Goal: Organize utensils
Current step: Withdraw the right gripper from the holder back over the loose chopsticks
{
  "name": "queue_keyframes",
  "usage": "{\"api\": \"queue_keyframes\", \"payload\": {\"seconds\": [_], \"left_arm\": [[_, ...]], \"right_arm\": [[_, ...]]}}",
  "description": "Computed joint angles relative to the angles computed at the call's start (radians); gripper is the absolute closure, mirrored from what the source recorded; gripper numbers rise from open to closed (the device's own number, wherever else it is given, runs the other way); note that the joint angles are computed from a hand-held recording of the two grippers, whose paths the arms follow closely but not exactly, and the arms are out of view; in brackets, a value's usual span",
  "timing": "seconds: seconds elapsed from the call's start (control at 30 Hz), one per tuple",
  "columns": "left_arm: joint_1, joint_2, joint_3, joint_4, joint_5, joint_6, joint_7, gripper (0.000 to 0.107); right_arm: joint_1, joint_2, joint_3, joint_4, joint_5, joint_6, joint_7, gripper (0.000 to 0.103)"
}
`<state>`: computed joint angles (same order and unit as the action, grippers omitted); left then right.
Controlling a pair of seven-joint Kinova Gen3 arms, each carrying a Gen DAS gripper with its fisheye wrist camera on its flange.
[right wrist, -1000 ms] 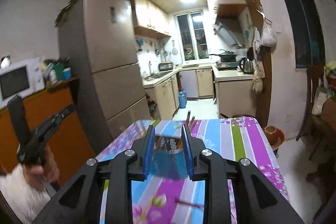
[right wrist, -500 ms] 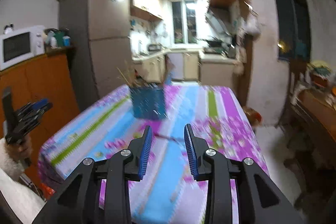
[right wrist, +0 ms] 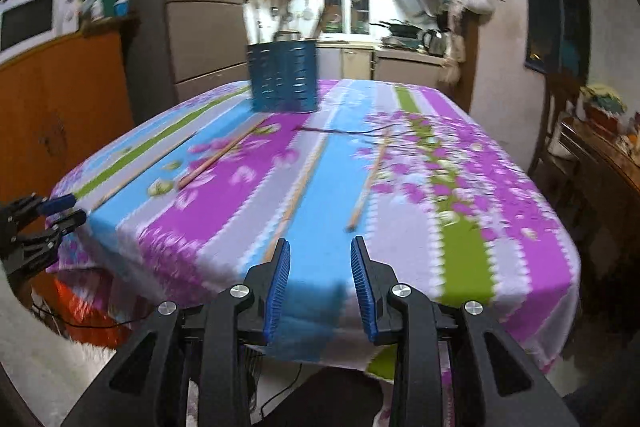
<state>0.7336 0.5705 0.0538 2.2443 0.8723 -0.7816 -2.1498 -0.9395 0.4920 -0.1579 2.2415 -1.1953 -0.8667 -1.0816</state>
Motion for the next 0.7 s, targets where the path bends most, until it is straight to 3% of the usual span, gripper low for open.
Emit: {"api": "queue_keyframes", "payload": {"seconds": [0.13, 0.33, 0.7], "left_arm": [[0.014, 0.028, 0.005, -0.013, 0.05, -0.065, 0.055, 0.071], [0.024, 0.056, 0.016, -0.049, 0.071, -0.093, 0.042, 0.071], [0.033, 0.027, 0.036, -0.101, 0.066, -0.125, -0.029, 0.071]], "right_arm": [[-0.052, 0.047, -0.002, -0.025, -0.015, -0.091, 0.05, 0.07], [-0.028, 0.059, -0.013, -0.056, 0.007, -0.059, 0.043, 0.07], [0.002, 0.072, -0.014, -0.126, -0.104, -0.008, 0.169, 0.07]]}}
